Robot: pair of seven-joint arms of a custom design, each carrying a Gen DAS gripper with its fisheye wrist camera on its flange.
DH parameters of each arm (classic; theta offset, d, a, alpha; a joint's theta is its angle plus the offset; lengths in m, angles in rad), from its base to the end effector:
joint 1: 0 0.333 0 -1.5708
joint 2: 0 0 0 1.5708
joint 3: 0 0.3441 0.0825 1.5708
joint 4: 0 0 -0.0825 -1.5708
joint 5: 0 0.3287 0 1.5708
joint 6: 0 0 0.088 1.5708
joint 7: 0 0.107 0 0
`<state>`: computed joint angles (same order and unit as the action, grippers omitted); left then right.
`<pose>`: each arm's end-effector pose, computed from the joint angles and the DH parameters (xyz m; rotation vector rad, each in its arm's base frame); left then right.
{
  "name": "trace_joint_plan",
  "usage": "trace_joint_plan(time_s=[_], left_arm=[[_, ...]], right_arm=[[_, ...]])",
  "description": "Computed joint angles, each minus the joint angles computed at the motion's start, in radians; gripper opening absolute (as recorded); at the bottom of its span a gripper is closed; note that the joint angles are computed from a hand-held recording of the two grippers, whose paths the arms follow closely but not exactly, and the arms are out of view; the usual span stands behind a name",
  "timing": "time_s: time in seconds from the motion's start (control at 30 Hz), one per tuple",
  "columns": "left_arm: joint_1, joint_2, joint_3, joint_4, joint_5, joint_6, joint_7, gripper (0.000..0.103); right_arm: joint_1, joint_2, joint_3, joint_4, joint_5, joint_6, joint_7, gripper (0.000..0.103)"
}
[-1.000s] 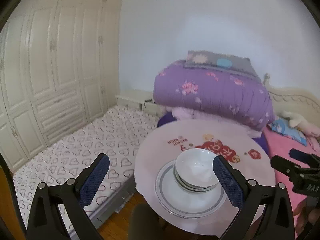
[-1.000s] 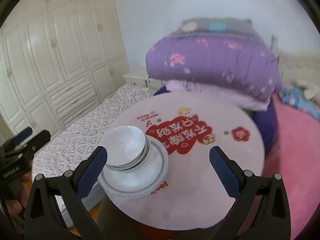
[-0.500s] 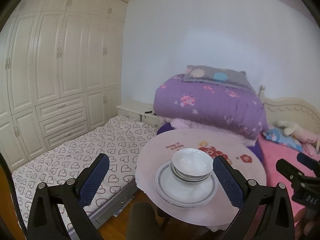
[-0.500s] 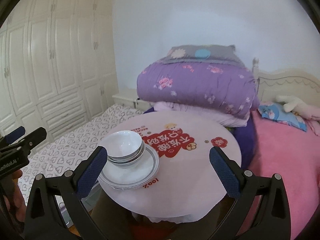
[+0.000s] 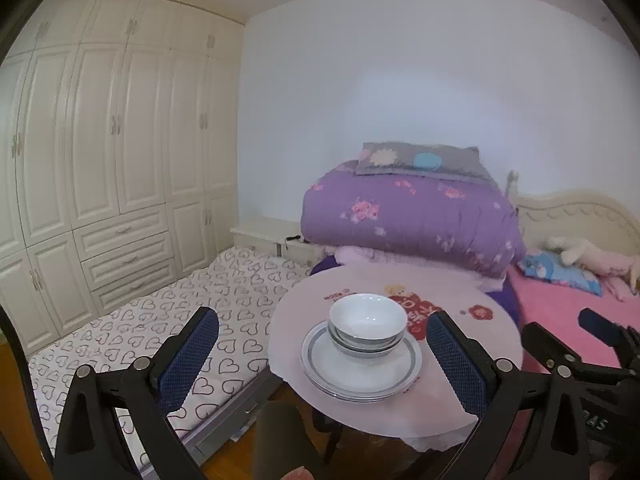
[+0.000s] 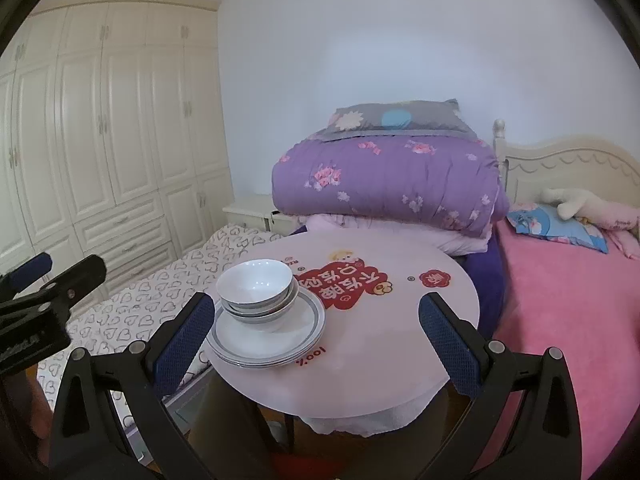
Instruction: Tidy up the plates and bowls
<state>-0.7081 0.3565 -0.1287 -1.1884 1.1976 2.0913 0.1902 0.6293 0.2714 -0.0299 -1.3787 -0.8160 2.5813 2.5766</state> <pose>0.4871 -0.4391 0.7025 -1.5966 1.2697 -0.9514 0.5222 0.3768 0.6997 -1.5652 1.4294 -0.8413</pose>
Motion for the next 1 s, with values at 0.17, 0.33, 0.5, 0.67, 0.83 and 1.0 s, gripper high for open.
trace_joint_plan(time_s=[0.17,0.33,0.5,0.67,0.83,1.0], left_arm=[[-0.012,-0.009,-0.005,-0.009,0.009,-0.017,-0.007,0.102],[-0.012,0.023,-0.004,0.047,0.003,-0.039,0.026,0.102],[-0.020,0.055,0.012,0.109,-0.041,-0.059,0.064,0.102],[-0.029,0.071,0.034,0.149,-0.065,-0.061,0.082,0.102],[-0.053,0.082,0.052,0.169,-0.054,-0.077,0.093,0.102],[-0.057,0.093,0.055,0.185,-0.071,-0.078,0.107,0.102]], right_arm=[[0.008,-0.010,-0.006,-0.007,-0.038,-0.004,0.034,0.103],[0.004,-0.012,0.002,-0.009,-0.055,-0.005,0.046,0.103],[0.008,-0.006,0.009,-0.002,-0.052,-0.014,0.030,0.103],[0.010,-0.001,0.009,0.008,-0.041,-0.018,0.011,0.103],[0.015,-0.002,0.005,0.008,-0.047,-0.020,0.016,0.103],[0.015,-0.003,0.004,0.009,-0.053,-0.021,0.022,0.103]])
